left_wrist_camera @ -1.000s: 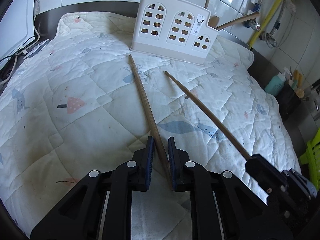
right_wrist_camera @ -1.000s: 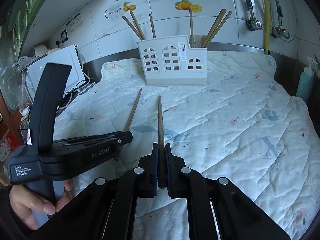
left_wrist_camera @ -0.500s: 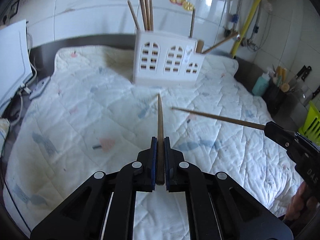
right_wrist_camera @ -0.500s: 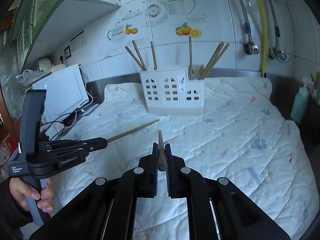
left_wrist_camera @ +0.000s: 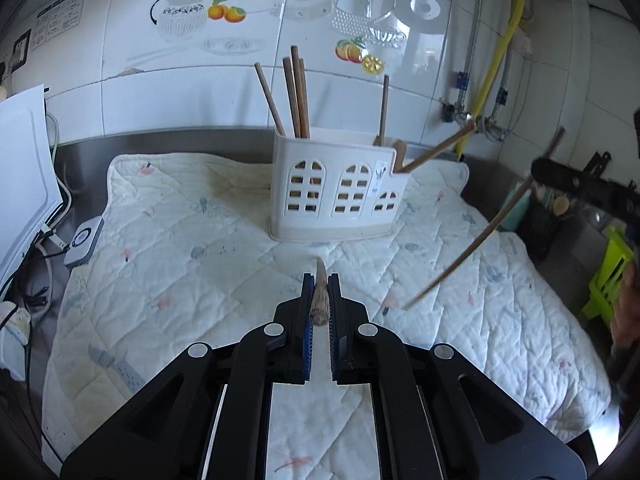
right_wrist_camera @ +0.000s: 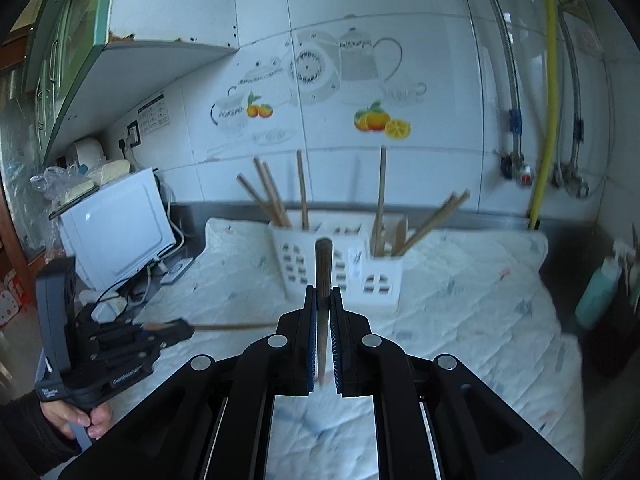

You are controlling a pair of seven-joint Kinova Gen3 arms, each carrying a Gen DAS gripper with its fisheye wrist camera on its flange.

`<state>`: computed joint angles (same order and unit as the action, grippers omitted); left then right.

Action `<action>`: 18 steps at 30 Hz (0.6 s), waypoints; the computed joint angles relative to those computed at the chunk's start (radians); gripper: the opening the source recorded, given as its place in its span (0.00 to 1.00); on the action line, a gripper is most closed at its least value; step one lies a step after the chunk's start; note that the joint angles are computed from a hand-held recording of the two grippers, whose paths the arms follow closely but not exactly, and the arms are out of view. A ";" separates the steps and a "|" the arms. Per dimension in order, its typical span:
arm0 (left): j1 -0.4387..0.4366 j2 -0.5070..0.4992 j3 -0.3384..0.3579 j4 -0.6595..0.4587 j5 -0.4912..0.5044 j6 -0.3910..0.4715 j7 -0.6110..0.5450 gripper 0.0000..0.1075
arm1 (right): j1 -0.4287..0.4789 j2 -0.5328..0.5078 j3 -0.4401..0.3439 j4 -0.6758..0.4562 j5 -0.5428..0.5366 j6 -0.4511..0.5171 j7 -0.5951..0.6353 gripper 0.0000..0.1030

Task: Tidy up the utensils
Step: 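Carry both chopsticks up over the white holder and lower them in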

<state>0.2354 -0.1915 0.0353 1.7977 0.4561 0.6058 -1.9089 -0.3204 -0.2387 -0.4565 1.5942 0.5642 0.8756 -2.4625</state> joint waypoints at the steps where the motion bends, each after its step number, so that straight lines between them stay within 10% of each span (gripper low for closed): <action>1: 0.005 0.005 -0.014 -0.013 0.018 0.009 -0.015 0.04 | 0.001 0.018 0.009 -0.043 0.003 0.025 0.031 0.07; 18: -0.031 0.066 -0.012 -0.175 0.114 0.064 -0.156 0.04 | -0.140 0.312 0.188 -0.506 0.229 0.149 0.143 0.07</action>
<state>0.2041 -0.1255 0.0232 1.6227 0.5703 0.6695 -2.0647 -0.4604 0.0729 -0.2683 1.0884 0.7931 1.0249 -2.3199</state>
